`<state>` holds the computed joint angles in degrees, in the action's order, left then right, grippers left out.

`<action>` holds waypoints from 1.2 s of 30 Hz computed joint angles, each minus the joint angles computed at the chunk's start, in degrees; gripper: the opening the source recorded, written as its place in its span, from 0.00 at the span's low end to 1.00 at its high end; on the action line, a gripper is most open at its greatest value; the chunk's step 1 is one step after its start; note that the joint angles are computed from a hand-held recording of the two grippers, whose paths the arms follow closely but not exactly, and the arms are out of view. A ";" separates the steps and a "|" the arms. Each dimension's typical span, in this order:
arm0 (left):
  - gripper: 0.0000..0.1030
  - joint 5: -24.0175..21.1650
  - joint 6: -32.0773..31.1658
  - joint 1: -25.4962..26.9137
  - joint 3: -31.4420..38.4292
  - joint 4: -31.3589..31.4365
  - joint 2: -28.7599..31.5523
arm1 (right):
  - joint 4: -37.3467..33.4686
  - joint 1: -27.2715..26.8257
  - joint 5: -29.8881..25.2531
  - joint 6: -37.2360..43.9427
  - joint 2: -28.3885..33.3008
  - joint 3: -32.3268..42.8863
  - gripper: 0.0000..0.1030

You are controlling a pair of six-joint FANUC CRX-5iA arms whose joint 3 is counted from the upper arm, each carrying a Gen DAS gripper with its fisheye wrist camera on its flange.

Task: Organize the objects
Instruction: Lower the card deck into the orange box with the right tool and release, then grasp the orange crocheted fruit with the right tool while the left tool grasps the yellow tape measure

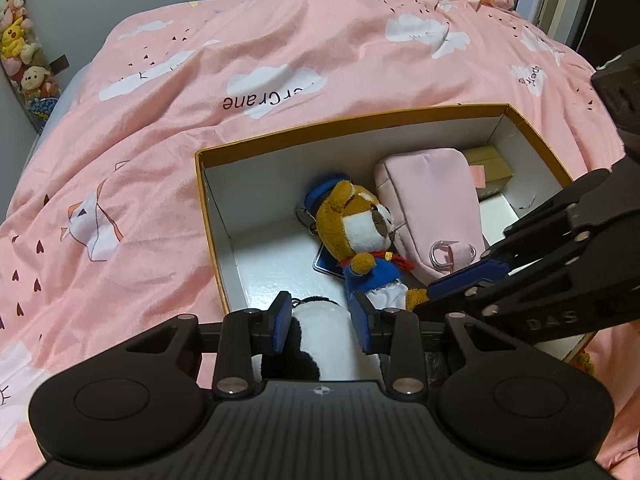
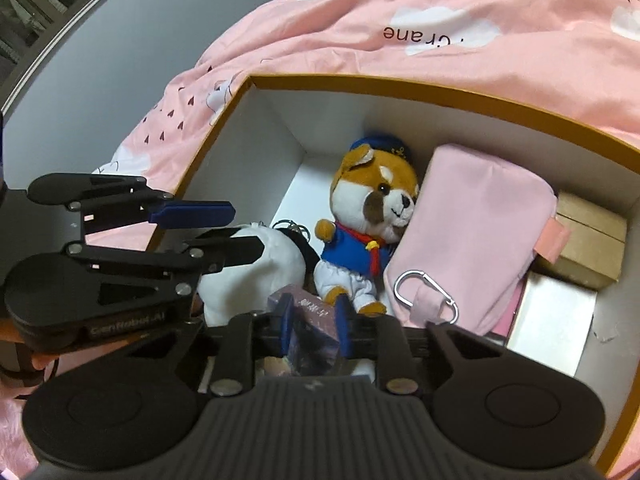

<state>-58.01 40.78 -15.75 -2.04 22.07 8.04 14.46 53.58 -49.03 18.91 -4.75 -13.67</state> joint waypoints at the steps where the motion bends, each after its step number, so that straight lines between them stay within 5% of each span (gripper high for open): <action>1: 0.38 -0.06 0.11 0.00 0.05 -0.16 0.04 | -0.52 -0.17 -0.65 0.18 0.63 0.56 0.18; 8: 0.36 -0.31 0.11 -0.12 0.33 -0.37 0.50 | -2.79 -1.35 -3.19 0.50 2.40 3.07 0.09; 20: 0.36 0.33 -0.71 0.43 -1.80 2.61 -2.82 | 7.96 2.61 -5.70 -5.47 1.72 0.38 0.08; 29: 0.36 -1.64 -2.10 0.68 -8.64 7.81 -12.85 | 22.02 12.94 -12.65 -17.40 -5.38 -4.62 0.12; 36: 0.36 -4.87 -4.90 0.99 -16.98 13.96 -19.43 | 32.04 26.31 -23.50 -33.47 -10.59 -10.62 0.13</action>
<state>-62.89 35.87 -14.77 -19.02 36.03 -11.40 46.50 79.89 -72.54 -14.57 -15.34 -24.28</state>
